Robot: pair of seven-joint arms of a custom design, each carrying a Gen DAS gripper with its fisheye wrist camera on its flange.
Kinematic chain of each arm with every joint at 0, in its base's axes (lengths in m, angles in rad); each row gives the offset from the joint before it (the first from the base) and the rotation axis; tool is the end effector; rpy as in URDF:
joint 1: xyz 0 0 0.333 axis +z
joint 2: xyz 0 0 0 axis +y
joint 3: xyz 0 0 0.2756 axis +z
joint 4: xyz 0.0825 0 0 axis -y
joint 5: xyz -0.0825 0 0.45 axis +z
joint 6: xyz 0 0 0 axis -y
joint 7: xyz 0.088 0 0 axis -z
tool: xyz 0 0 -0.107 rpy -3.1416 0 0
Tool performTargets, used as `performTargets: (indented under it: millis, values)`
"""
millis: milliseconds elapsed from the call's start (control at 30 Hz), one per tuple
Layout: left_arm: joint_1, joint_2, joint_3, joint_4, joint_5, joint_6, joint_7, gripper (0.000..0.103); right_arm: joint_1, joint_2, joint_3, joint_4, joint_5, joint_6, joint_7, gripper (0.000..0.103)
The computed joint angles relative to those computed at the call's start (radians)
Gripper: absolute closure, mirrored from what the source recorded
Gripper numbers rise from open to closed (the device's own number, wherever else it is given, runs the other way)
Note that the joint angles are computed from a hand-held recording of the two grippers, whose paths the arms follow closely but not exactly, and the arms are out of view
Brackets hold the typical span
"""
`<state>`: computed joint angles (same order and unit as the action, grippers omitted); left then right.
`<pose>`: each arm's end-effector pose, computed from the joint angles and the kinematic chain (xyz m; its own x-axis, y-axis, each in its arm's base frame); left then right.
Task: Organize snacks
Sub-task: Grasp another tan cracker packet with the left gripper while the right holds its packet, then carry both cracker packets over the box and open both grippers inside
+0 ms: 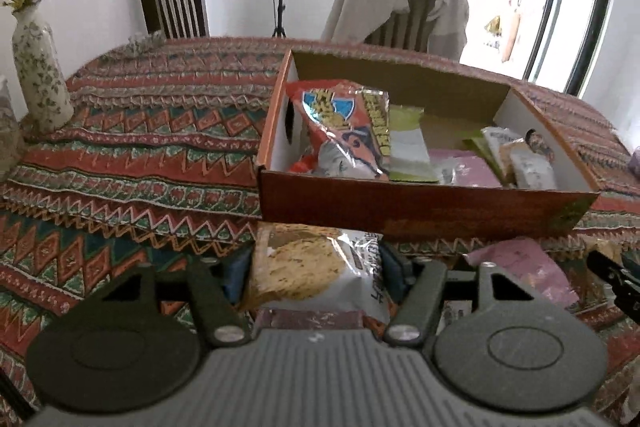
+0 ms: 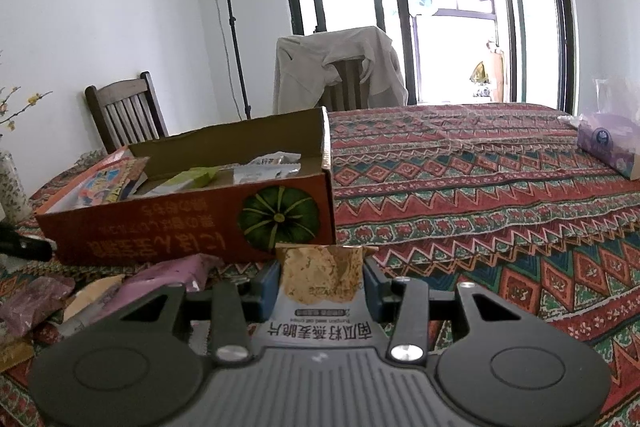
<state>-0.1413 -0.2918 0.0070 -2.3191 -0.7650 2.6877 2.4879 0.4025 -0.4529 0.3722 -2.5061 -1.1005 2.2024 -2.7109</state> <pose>0.5691 -0.0543 0.4578 -0.4756 -0.8768 0.0714 -0.6237 0.2789 -0.7302 0.3863 0.3244 0.3956 -0.4827 -0.8660 -0.1310 -0.3718 0.3380 -0.8646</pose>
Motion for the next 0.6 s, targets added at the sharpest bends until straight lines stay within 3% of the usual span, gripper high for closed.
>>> performTargets:
  millis: [300,600]
  values:
    - [-0.057,-0.086,0.051,-0.044,-0.193,-0.030,0.154,0.038,0.021,0.014,0.024,0.038,-0.060,-0.079,-0.042,0.061]
    - [-0.106,-0.071,0.040,-0.011,-0.374,-0.022,0.293,0.038,0.005,0.059,0.010,0.139,-0.182,-0.074,-0.140,0.060]
